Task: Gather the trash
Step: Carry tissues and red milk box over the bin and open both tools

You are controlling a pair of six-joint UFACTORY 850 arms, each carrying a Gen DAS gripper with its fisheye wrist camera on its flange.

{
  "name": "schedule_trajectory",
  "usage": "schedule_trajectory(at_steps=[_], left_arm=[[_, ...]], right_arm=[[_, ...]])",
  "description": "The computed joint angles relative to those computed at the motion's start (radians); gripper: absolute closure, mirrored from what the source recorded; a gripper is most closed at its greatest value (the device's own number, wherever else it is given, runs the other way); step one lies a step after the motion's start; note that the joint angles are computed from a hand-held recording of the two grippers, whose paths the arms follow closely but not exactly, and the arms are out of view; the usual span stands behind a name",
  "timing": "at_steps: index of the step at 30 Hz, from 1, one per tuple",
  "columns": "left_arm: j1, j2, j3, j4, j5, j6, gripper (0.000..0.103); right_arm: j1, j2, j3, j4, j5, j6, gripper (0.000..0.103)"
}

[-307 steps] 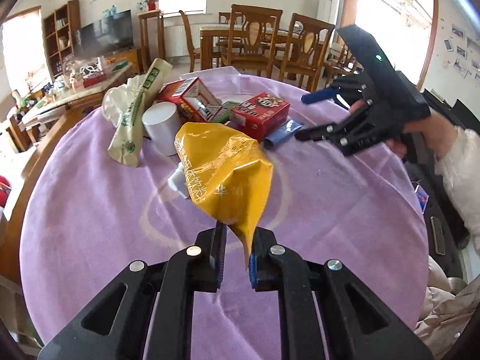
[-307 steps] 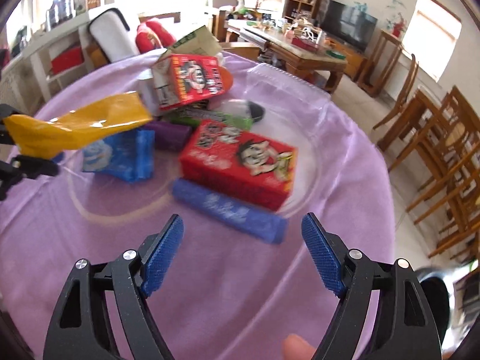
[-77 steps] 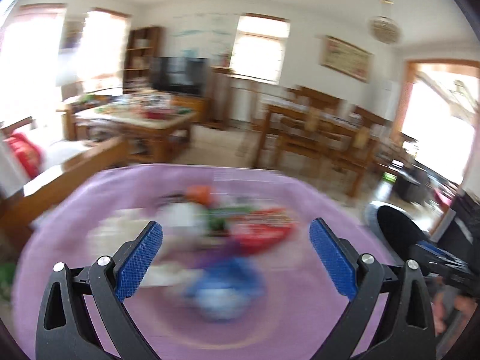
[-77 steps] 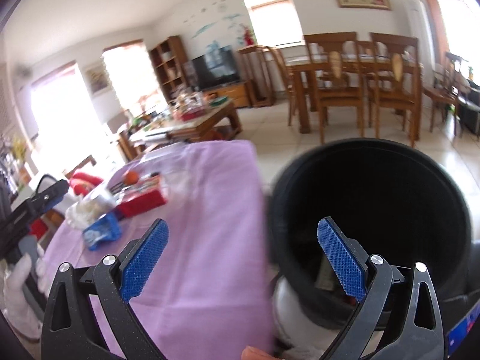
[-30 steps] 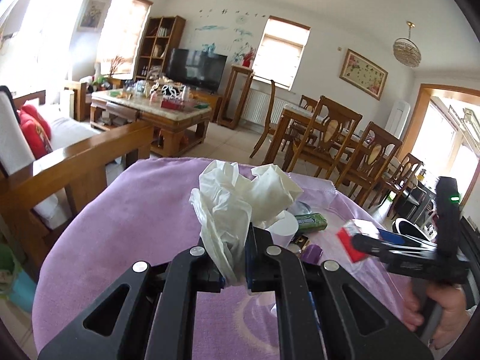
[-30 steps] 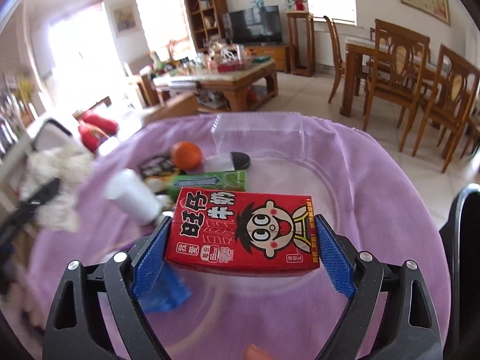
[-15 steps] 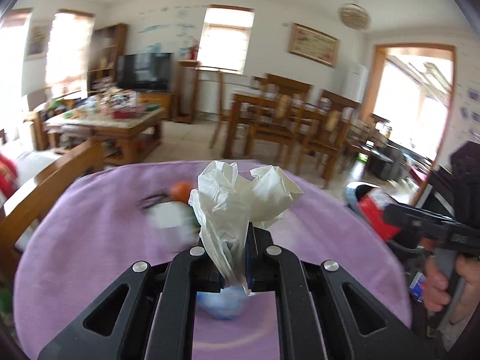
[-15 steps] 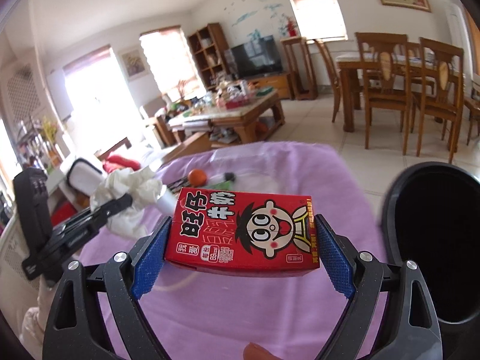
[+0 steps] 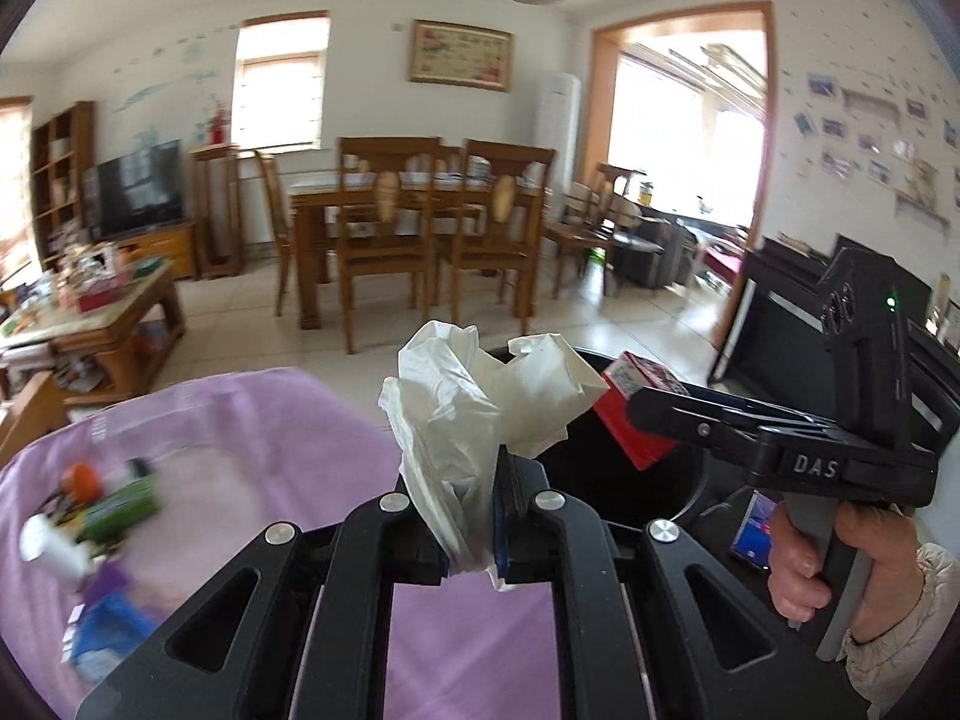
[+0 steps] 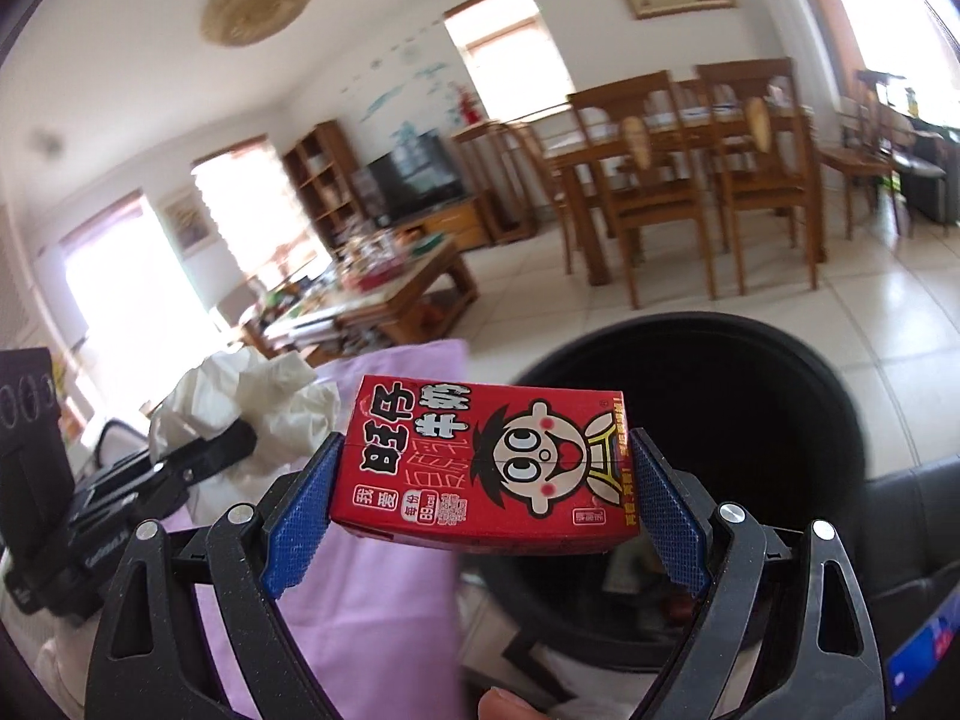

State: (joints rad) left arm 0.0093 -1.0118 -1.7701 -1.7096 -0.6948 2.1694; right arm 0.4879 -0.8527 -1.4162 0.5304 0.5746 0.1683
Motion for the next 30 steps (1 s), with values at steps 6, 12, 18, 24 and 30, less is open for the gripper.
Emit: schedule_trajectory(at_steps=[6,12,18,24,30], left_arm=[[-0.061,-0.028,-0.028,0.05,0.031,-0.034,0.092],[-0.096,-0.059,-0.067,0.11,0.082,-0.093,0.091],[-0.11,-0.086,-0.105,0.173,0.115,-0.162,0.091],[-0.126,-0.102,-0.133,0.218,0.15,-0.212,0.088],[-0.129,-0.058,-0.053,0.002,0.16,0.026,0.021]], right_arm=[[-0.044,0.041,0.138,-0.037,0.069,0.094,0.014],[-0.061,0.023,0.164,-0.021,0.088,0.123,0.014],[-0.074,-0.002,0.134,-0.003,0.07,0.112,0.014],[-0.072,-0.026,0.095,0.047,0.035,0.047,0.014],[-0.068,-0.024,0.092,0.096,0.052,0.01,0.005]])
